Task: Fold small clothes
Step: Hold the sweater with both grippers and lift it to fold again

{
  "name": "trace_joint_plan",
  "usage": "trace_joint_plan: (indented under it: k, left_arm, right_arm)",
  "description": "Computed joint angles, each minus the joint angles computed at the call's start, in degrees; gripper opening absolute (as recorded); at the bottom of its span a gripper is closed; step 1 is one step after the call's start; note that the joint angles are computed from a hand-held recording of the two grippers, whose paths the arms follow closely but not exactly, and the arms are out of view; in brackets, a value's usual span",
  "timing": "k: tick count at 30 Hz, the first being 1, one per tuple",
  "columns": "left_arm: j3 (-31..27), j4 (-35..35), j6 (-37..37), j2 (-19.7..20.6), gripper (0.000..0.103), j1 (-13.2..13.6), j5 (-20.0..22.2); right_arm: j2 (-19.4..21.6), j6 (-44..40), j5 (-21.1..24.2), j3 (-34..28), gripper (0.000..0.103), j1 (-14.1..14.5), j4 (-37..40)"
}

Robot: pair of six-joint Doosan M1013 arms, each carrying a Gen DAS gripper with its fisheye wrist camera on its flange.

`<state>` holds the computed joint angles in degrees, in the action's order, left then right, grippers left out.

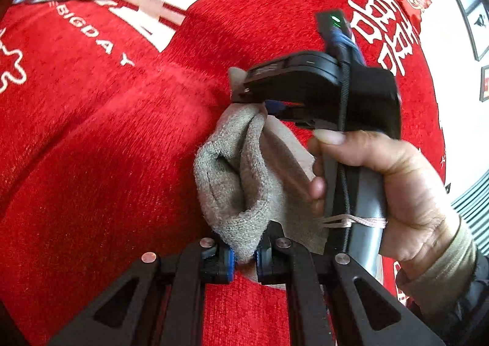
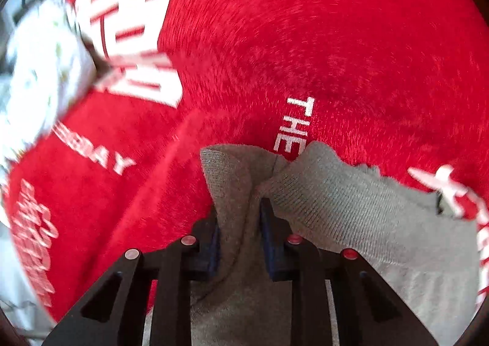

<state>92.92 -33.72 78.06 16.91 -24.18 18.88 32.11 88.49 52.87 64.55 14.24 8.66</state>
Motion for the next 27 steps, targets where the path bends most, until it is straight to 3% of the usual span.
trace_joint_plan:
  k: [4,8,12,16,27]
  left_arm:
    - [-0.31,5.3,-3.08,-0.41,0.01,-0.99,-0.59]
    - [-1.02,12.14,-6.77,-0.84,0.01,-2.54,-1.03]
    - [-1.69,14.05,-8.17,-1.15,0.01,-3.38,-0.16]
    - [-3.65,24.91,-15.67,-1.03,0.01,-5.13,2.11]
    - [-8.99,33.59,-18.28,0.83,0.01,-9.43,7.07]
  right_arm:
    - [-2.12,-4.53,-3.38,3.77,0.025,-3.53,13.62]
    - [-2.92,-6.53,-3.6,5.11,0.024,-5.33,19.76]
    - [-3.78,-8.81,-2.9,6.03,0.024,-7.14,25.62]
    - [-4.64,-10.55,-1.86,6.53,0.024,-8.62,28.93]
    - [-6.9,-14.26,-0.39,7.84,0.024,-12.69,33.53]
